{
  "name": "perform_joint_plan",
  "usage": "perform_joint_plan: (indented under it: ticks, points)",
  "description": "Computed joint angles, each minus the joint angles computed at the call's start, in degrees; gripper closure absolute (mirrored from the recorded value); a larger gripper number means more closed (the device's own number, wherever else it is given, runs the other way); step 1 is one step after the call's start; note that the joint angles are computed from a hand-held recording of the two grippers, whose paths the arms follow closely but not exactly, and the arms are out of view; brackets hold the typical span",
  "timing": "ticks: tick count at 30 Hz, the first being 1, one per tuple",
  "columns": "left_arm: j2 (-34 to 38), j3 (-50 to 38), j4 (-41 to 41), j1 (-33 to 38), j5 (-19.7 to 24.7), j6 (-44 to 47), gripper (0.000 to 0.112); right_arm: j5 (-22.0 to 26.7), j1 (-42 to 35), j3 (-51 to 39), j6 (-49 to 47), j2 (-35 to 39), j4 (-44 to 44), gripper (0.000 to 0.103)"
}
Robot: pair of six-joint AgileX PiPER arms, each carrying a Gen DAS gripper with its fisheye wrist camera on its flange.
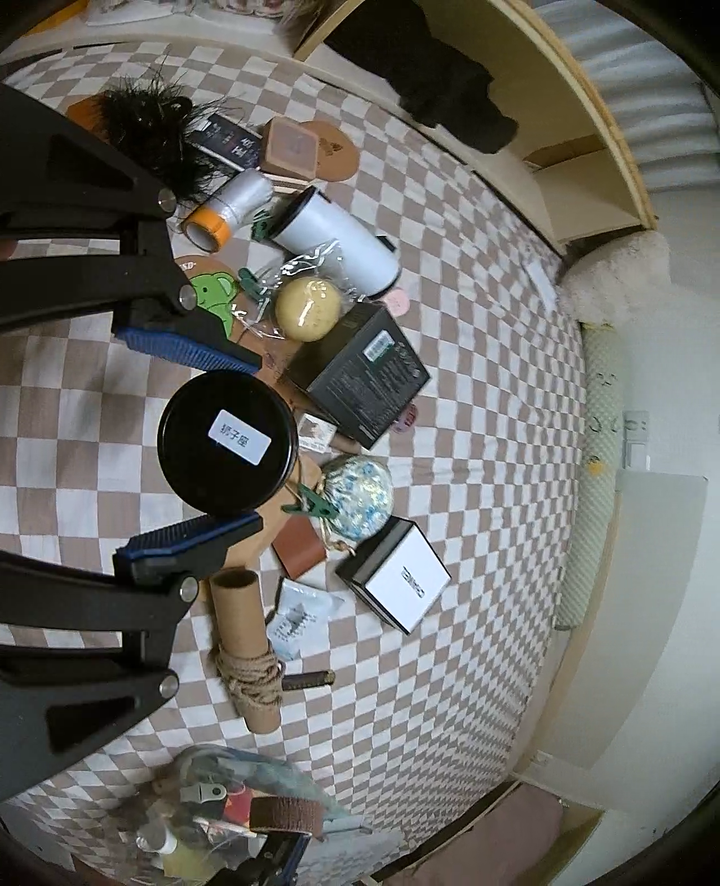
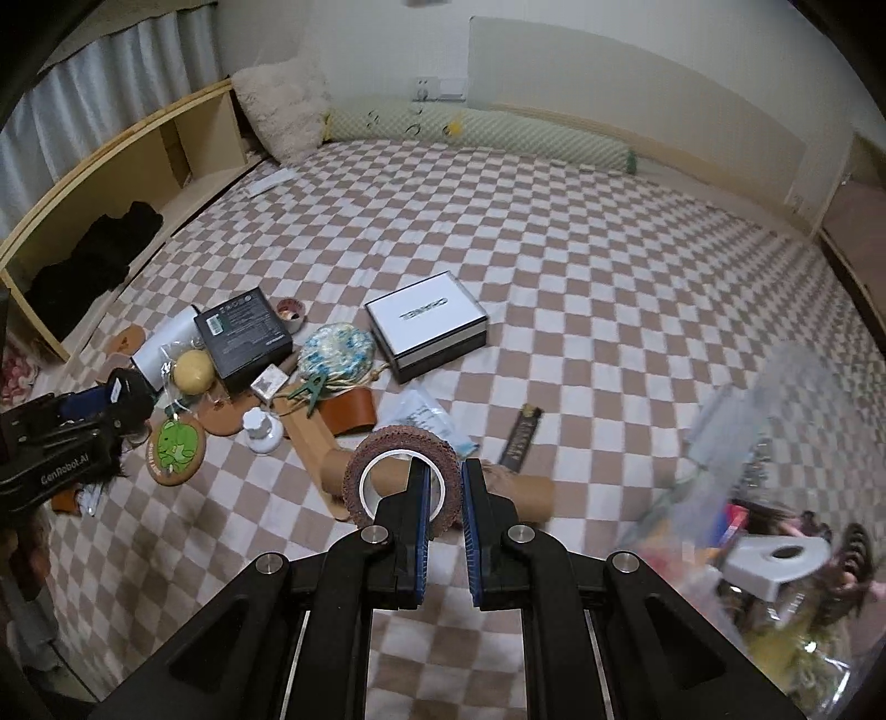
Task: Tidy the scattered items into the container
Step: 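Carry the tape roll and black lid over the clear plastic bin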
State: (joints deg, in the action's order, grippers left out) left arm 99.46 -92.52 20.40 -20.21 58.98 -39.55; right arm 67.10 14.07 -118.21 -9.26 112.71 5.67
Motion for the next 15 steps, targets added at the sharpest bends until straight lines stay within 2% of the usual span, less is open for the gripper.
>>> perform_joint_plan:
  ticks: [15]
  points:
    - [-4.89, -0.18, 5.55, -8.0, -0.71, -2.29, 0.063, -5.56, -10.76, 12.87, -3.41, -14.1, 5.03, 0.092]
